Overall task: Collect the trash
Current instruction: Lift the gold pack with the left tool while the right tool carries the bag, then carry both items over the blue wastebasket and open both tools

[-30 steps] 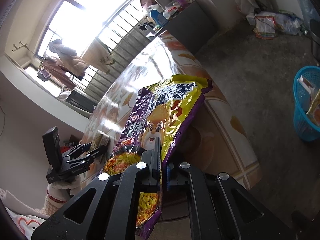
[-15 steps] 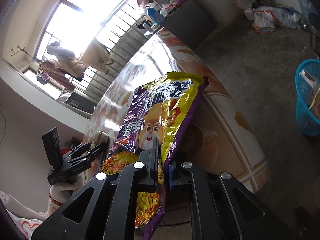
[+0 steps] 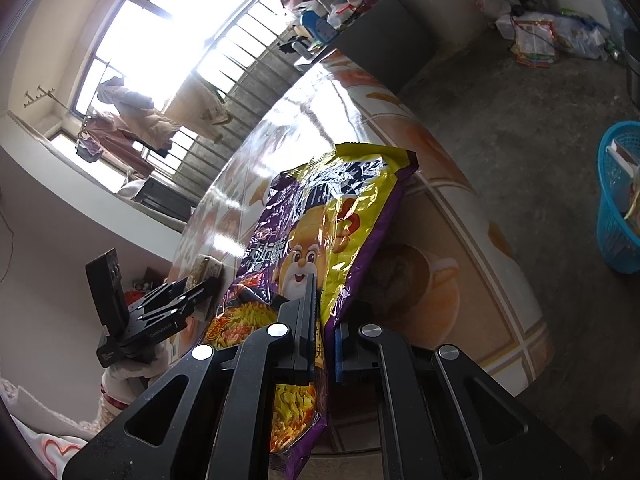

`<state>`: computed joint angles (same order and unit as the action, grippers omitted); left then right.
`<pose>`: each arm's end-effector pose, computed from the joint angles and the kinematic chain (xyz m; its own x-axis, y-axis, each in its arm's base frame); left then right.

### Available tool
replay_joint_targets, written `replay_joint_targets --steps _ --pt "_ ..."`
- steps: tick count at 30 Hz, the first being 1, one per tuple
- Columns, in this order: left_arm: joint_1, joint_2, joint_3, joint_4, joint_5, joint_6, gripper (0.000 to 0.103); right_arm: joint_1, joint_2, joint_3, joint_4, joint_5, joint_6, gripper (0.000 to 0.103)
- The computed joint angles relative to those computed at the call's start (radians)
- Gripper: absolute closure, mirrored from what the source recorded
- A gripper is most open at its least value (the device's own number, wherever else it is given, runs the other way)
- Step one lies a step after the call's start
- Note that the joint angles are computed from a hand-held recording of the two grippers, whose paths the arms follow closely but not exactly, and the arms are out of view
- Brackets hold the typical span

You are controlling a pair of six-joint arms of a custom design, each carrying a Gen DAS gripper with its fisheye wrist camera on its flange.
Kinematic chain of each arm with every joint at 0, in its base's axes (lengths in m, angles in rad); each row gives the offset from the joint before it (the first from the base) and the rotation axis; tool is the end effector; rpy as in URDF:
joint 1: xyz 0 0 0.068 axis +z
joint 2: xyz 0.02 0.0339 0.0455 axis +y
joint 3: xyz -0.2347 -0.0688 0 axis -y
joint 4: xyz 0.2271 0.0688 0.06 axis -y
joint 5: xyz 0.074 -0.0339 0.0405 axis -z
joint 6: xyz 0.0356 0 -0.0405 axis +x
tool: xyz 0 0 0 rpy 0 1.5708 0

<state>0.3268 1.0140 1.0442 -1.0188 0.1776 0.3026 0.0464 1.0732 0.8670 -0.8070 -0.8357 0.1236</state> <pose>0.1735 0.0522 0.2885 -0.8219 0.0311 -0.5688 0.0219 0.9995 0.0230 0.1929 0.0354 0.2489 -0.8933 0.0413 -0.4475 -0.3155 0.6516 0.6898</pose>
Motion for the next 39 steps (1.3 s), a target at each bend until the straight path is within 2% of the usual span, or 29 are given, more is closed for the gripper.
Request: replay_joint_targets --steps 13,19,24,32,36,39 --pt "0.031 0.007 0.046 -0.014 0.027 -0.003 0.051 0.000 -0.028 -0.005 0.034 -0.056 0.024 0.103" --pt "0.055 0.067 0.197 -0.051 0.174 -0.006 0.051 -0.062 -0.083 0.005 0.054 -0.113 0.047 0.103" --pt "-0.093 0.169 0.342 -0.054 0.249 -0.078 0.051 -0.181 -0.101 0.035 0.035 -0.161 0.019 0.103" --pt "-0.512 0.496 0.683 0.031 0.170 -0.251 0.051 -0.500 0.012 0.066 0.051 -0.299 -0.064 0.103" --pt "-0.630 0.752 0.957 0.009 0.185 -0.296 0.051 -0.630 0.103 0.072 0.144 -0.322 -0.035 0.103" --pt "-0.693 0.952 1.202 -0.049 0.185 -0.317 0.051 -0.698 0.176 0.069 0.274 -0.308 0.041 0.103"
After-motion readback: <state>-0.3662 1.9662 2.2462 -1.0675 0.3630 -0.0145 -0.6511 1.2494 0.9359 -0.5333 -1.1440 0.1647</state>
